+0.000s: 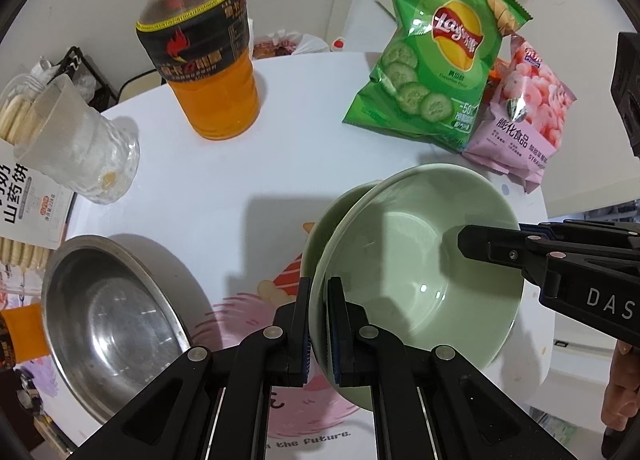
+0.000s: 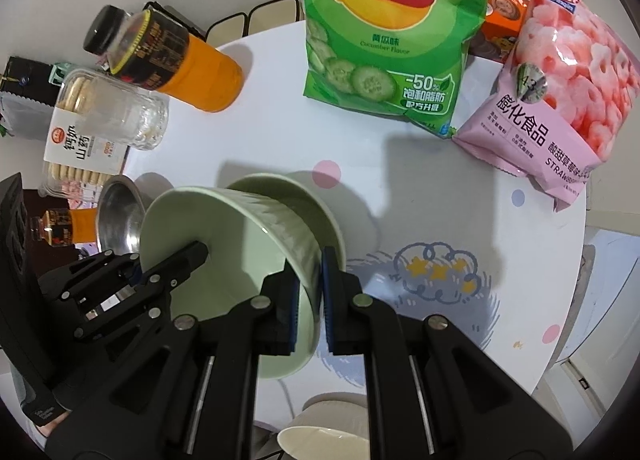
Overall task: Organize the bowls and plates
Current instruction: 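Carry the second green bowl over the first and lower it inside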
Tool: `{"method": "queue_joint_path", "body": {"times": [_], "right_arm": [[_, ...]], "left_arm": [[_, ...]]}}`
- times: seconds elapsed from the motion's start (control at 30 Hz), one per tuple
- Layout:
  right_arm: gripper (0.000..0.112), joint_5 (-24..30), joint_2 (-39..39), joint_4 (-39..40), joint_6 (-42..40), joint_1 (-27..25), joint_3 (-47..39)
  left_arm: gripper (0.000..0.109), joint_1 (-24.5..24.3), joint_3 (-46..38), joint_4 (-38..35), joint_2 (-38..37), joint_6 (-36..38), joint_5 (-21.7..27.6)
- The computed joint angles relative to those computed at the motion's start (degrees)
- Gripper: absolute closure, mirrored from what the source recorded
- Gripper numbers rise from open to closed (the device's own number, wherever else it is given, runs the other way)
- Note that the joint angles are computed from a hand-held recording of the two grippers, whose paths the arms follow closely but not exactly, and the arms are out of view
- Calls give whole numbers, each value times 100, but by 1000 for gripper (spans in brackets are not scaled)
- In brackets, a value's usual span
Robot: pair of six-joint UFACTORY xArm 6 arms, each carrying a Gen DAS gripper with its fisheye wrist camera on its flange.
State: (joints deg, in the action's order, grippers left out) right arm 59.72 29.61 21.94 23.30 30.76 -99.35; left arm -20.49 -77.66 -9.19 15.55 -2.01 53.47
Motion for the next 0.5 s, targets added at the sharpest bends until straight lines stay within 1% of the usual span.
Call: {"method": "queue_joint_path", "body": {"times": [0.4,0.5], "right_arm": [[100,-33,183,106,-12,-20,-62],[100,0,191,70,18,-21,-89]], "left_arm": [[102,-93,11,356,55,-192,-228],[101,-136,-13,570,108,-293,-271]]}}
